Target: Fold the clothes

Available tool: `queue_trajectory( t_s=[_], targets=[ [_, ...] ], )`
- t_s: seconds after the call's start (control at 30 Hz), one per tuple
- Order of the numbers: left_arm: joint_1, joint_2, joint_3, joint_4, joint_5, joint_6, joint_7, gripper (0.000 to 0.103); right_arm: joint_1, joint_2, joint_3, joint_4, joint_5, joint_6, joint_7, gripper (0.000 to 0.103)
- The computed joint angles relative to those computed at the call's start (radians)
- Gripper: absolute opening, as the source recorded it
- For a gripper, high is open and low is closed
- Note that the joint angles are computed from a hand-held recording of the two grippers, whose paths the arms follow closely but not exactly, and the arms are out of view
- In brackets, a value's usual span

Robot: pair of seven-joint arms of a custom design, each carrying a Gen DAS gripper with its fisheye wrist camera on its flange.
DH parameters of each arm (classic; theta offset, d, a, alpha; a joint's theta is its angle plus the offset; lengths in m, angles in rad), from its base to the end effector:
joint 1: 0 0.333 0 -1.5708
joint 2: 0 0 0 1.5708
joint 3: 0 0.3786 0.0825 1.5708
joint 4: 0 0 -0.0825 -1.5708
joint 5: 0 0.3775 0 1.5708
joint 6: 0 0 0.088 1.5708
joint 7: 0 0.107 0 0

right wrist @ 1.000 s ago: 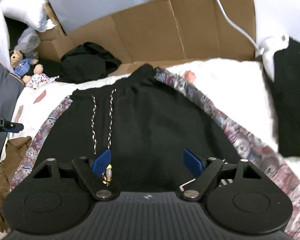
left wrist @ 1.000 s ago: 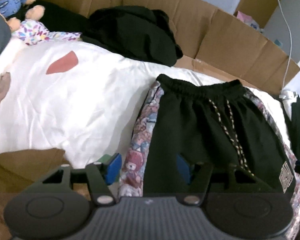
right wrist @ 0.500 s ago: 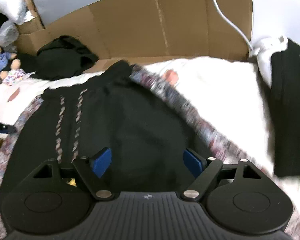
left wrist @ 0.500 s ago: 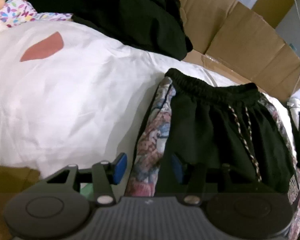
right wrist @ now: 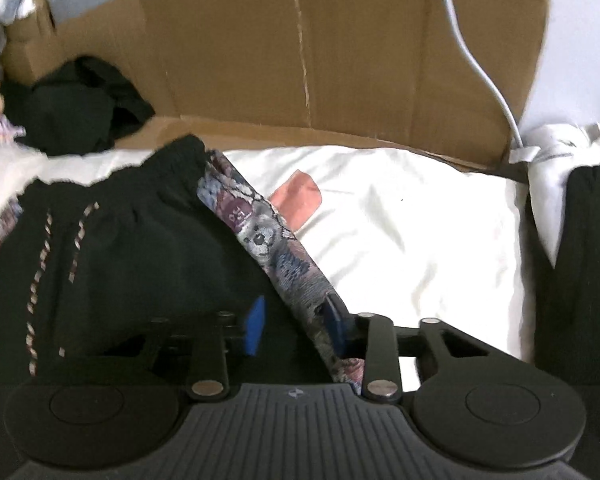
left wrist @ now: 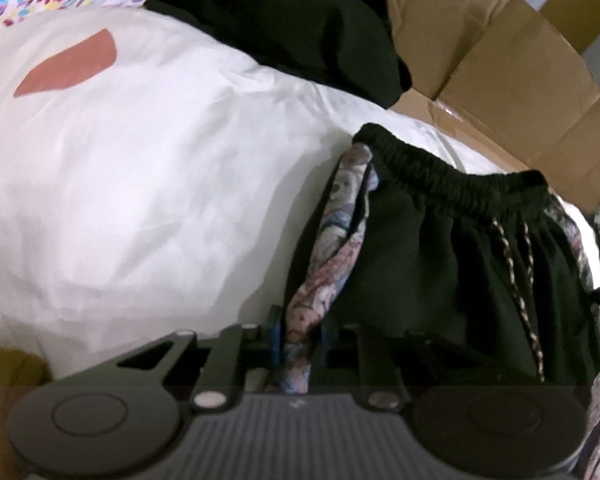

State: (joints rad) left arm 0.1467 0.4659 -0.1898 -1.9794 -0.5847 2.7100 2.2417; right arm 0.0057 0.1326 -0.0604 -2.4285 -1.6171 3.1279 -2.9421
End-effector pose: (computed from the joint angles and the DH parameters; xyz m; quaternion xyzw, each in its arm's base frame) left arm 0.6580 0.0028 0.3166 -0.6243 0.7469 -0.2278 0.0200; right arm 0.4678 0.0612 0.3337 -0.6030 0.7444 -0.2001 0.2055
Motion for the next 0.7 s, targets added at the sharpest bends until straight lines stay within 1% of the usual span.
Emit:
queue_trajectory(
  t_s=[0.07,0.1,0.13,0.17,0.2,0.23,0.33,0.43,0.47,0.53,0.57,0.63,0.67,0.7],
  targets=[
    [-0.011,0.002,0.010,-0.001,0.010,0.009,-0.022,0.020,0.002,0.002,-0.001,-0.006,0.042,-0.009,-0.045,0.035],
    [-0.021,0.000,0.018,-0.006,0.020,0.018,-0.040,0.026,0.004,0.004,-0.003,-0.009,0.066,-0.015,-0.071,0.035],
    [-0.039,-0.009,0.032,-0.018,0.039,0.036,-0.069,0.030,0.006,0.000,-0.007,-0.011,0.070,-0.013,-0.069,0.035],
    [-0.050,-0.017,0.039,-0.028,0.054,0.046,-0.090,0.042,0.007,-0.004,-0.012,-0.014,0.072,-0.009,-0.062,0.035],
    [-0.047,-0.023,0.034,-0.034,0.058,0.051,-0.091,0.048,0.008,-0.011,-0.016,-0.013,0.043,-0.003,-0.028,0.035],
    [-0.041,-0.034,0.023,-0.045,0.057,0.059,-0.082,0.050,0.007,-0.020,-0.017,-0.014,0.019,0.001,-0.005,0.036],
    [-0.037,-0.058,0.008,-0.071,0.053,0.081,-0.068,0.059,-0.002,-0.033,-0.015,-0.022,0.027,0.014,-0.030,0.036],
    [-0.047,-0.078,0.005,-0.093,0.057,0.101,-0.069,0.069,-0.015,-0.051,-0.019,-0.029,0.010,0.030,-0.022,0.036],
    [-0.050,-0.083,0.005,-0.099,0.060,0.105,-0.070,0.074,-0.022,-0.060,-0.023,-0.034,0.003,0.037,-0.019,0.036],
    [-0.041,-0.095,-0.009,-0.104,0.047,0.092,-0.052,0.076,-0.035,-0.071,-0.027,-0.044,0.013,0.053,-0.046,0.036],
    [-0.034,-0.100,-0.019,-0.105,0.033,0.085,-0.037,0.076,-0.043,-0.078,-0.032,-0.054,0.038,0.063,-0.087,0.036],
    [-0.049,-0.114,-0.009,-0.117,0.038,0.100,-0.039,0.079,-0.057,-0.095,-0.042,-0.081,0.118,0.083,-0.197,0.036],
    [-0.058,-0.120,-0.004,-0.122,0.043,0.110,-0.046,0.084,-0.066,-0.106,-0.049,-0.104,0.182,0.093,-0.277,0.036],
    [-0.058,-0.123,-0.006,-0.124,0.037,0.115,-0.044,0.086,-0.076,-0.119,-0.056,-0.132,0.269,0.102,-0.378,0.036]
  ],
)
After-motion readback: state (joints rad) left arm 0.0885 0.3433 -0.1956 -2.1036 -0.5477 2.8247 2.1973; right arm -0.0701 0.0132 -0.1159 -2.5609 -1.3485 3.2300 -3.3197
